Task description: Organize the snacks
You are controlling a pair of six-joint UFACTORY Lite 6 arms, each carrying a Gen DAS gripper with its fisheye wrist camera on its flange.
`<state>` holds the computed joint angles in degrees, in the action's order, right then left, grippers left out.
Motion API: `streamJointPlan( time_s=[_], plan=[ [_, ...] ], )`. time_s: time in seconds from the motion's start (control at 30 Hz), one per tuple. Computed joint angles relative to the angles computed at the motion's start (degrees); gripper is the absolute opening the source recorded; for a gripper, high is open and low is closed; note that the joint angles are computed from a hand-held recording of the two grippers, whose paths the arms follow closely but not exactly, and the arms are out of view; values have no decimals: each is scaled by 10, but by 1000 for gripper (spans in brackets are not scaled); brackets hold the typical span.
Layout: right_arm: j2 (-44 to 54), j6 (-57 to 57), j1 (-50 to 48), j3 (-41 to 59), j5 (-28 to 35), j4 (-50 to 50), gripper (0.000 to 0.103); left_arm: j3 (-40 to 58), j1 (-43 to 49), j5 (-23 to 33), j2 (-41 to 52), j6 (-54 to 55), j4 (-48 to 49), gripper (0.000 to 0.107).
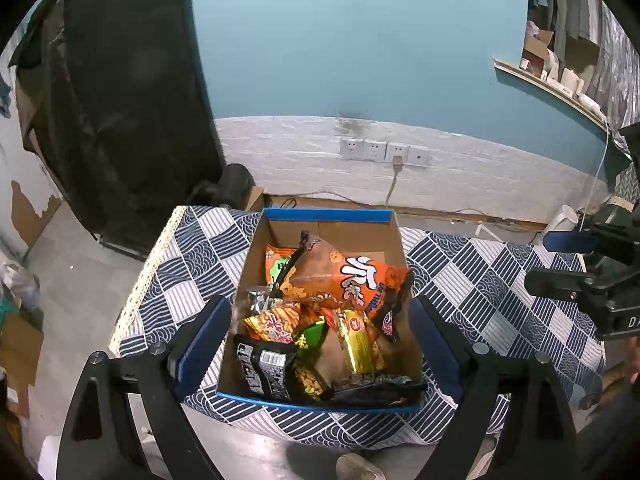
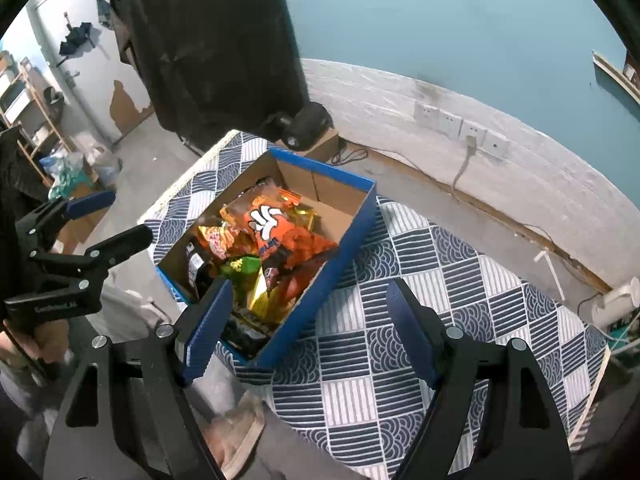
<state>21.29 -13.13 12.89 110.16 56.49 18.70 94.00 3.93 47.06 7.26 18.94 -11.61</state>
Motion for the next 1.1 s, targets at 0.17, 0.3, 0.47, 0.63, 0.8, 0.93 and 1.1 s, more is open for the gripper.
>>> streamJointPlan(
  time_s=[0.17, 0.3, 0.47, 0.63, 0.8, 0.93, 1.1],
  plan=[
    [-5, -8, -8, -10, 1, 8, 79, 7, -11, 6, 9, -21, 21, 92],
    [-8, -14, -12, -14, 1, 12, 79, 3, -17, 4, 5, -22, 22, 91],
    [-11, -15, -14, -20, -3, 13, 79, 4, -21, 4, 3, -22, 24, 91],
    [-13, -19, -18, -24, -4, 13, 79, 3, -27, 3, 5, -25, 29, 91],
    [-16, -23, -20, -27, -4, 17, 79, 2, -31, 1, 5, -25, 32, 91],
    [-17, -24, -22, -29, -5, 18, 79, 3, -33, 4, 6, -26, 31, 91],
    [-18, -26, -25, -30, -3, 20, 79, 3, -34, 4, 7, -27, 31, 91]
  ],
)
